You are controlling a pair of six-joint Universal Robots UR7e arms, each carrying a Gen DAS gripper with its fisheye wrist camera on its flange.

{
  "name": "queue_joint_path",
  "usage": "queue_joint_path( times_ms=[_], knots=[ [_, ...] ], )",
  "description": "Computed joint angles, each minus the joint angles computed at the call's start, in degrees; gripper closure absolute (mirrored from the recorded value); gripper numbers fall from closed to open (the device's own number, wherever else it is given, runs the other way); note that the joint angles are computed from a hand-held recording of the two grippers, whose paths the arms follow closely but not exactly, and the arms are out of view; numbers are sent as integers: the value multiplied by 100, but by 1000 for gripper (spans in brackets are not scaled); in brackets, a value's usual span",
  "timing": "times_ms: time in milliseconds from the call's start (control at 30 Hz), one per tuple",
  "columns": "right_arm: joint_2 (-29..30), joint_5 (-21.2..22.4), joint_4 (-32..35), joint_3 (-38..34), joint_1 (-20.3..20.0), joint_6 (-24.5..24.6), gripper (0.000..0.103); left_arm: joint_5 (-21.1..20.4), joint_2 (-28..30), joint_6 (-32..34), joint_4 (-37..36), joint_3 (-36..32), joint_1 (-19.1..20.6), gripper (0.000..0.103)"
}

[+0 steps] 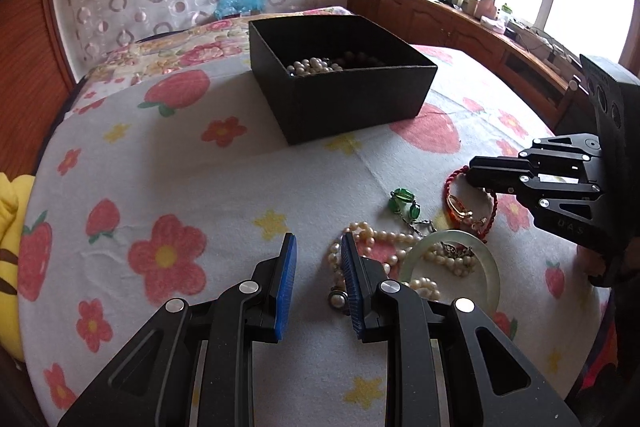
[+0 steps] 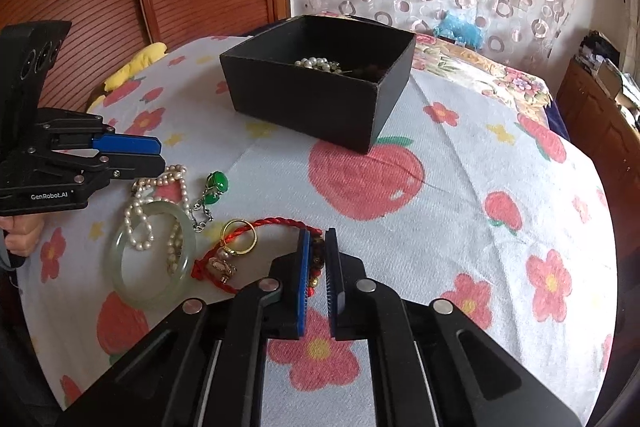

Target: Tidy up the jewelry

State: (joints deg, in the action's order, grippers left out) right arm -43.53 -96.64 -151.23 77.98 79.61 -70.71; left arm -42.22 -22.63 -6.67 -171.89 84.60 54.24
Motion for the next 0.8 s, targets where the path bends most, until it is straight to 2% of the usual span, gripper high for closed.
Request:
queue_joint_path(
  times_ms=[400,533,600,667,800],
  knots=[
    [3,22,111,-57,2,64,96,290,49,98,444,-148,-44,82],
    [5,23,114,-60,1,64,96,261,89,212,646,-250,-66,82],
    [5,23,114,-60,1,64,96,231,85,254,651,-256,-62,84],
    [6,23,111,-59,1,62,96,138,70,285,623,-248,-48,99],
    [7,23,110,-60,1,61,96,132,67,291,567,-229,-58,99]
  ],
)
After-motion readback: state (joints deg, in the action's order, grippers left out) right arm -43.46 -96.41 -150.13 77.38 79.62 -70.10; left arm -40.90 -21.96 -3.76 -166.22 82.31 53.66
